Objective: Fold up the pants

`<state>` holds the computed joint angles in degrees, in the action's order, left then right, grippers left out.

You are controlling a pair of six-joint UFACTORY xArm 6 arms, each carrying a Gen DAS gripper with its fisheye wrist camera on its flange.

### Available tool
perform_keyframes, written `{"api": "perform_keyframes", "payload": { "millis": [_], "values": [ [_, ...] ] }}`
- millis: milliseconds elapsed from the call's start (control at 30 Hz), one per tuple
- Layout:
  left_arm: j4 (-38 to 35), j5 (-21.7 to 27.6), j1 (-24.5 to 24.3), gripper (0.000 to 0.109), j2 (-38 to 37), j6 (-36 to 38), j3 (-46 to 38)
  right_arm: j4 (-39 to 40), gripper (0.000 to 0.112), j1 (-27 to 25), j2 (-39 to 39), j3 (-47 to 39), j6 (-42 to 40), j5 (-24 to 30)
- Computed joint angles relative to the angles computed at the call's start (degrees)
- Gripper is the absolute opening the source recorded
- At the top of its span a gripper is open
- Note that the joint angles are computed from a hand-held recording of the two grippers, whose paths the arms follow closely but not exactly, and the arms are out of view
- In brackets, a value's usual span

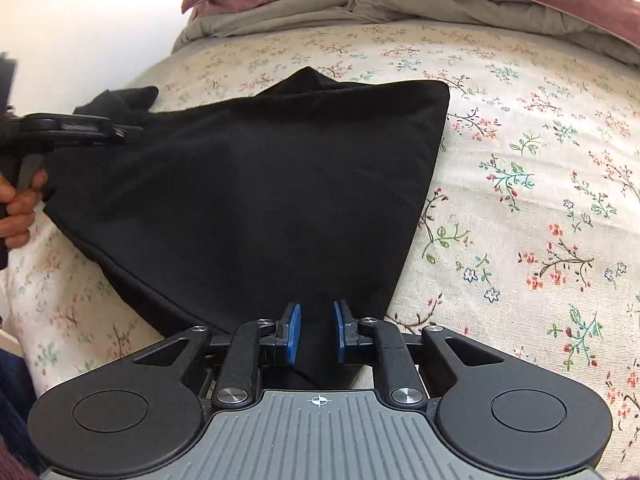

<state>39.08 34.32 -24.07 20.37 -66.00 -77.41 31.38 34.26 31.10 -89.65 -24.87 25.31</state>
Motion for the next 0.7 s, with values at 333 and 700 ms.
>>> {"api": "perform_keyframes", "payload": {
  "millis": [333,700],
  "values": [
    [5.5,-2.6,-2.4,0.031,-0.6,-3.7,-1.7,2.7,0.015,-0.4,-5.4,7.5,-3.6,-0.8],
    [-3.9,2.9,-5.2,0.04,8.3,7.7,-11.5,3.5,0.015,-0.3,-4.0,5.9,-3.0,-0.4]
  ]
}}
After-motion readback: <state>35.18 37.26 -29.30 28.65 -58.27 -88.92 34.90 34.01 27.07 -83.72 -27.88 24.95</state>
